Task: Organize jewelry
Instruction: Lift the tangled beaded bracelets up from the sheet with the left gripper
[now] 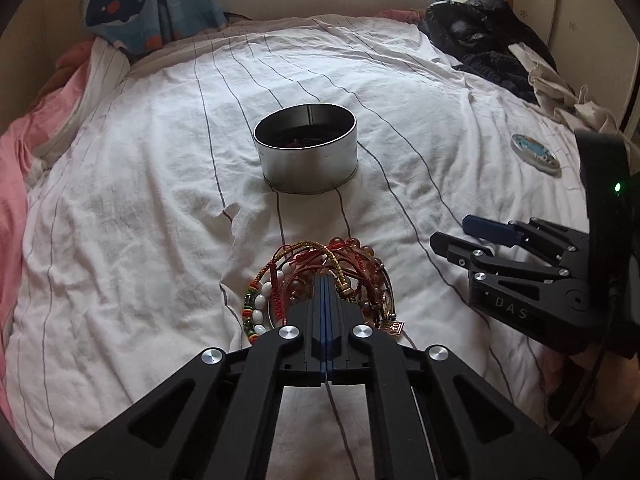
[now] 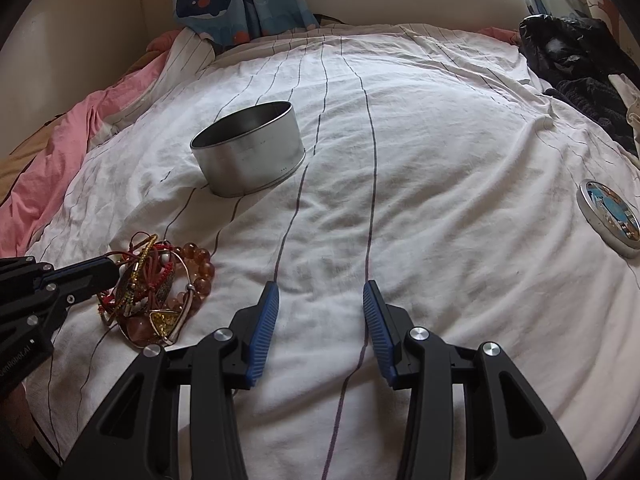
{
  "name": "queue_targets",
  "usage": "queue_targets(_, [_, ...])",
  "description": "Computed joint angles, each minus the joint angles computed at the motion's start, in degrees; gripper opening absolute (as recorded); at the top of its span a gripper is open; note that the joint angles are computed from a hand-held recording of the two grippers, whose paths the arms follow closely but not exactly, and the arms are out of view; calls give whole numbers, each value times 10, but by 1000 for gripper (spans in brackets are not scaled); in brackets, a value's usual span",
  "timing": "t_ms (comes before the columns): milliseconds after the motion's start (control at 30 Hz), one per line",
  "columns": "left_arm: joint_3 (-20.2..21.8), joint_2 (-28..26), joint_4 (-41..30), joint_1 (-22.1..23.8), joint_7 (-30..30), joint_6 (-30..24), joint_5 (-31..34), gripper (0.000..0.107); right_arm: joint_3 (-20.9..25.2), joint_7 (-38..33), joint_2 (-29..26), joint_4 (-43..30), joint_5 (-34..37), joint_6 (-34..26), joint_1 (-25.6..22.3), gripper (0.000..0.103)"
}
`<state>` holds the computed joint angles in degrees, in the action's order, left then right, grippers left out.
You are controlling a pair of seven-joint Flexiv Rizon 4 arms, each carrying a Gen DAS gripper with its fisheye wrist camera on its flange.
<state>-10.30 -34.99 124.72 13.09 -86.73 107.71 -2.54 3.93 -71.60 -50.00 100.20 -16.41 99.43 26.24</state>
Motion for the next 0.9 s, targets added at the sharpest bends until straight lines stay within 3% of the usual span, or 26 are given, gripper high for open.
queue_targets(67, [-42,7,15,54,-17,14,15,0,-3,0,0,0,1,0,3,44])
queue_targets(267, [-27,35,36,80,-61,37,27,0,-3,-1,0,0,2,0,3,44])
queue_targets(367, [-94,31,31,155,-70,15,96,0,-3,-1,0,0,2,0,3,44])
queue_targets(400, [-114,27,33,166,-49,15,96,0,-5,-2,-1,0,2,1,5,45])
queue_targets(467, [-120,23,25,152,-27,-4,105,0,-8,-1,-2,0,3,1,8,45])
queue_targets(567, [-68,12,2,73,0,-30,74,1,-8,-1,-3,0,3,1,9,46])
queue_targets(633, [-78,-7,-10,70,7,-44,52,1,-6,-1,-4,-1,3,1,8,46])
queue_targets(900, [-41,-28,-29,26,8,-45,-8,1,9,-3,-7,-6,0,-2,-6,46])
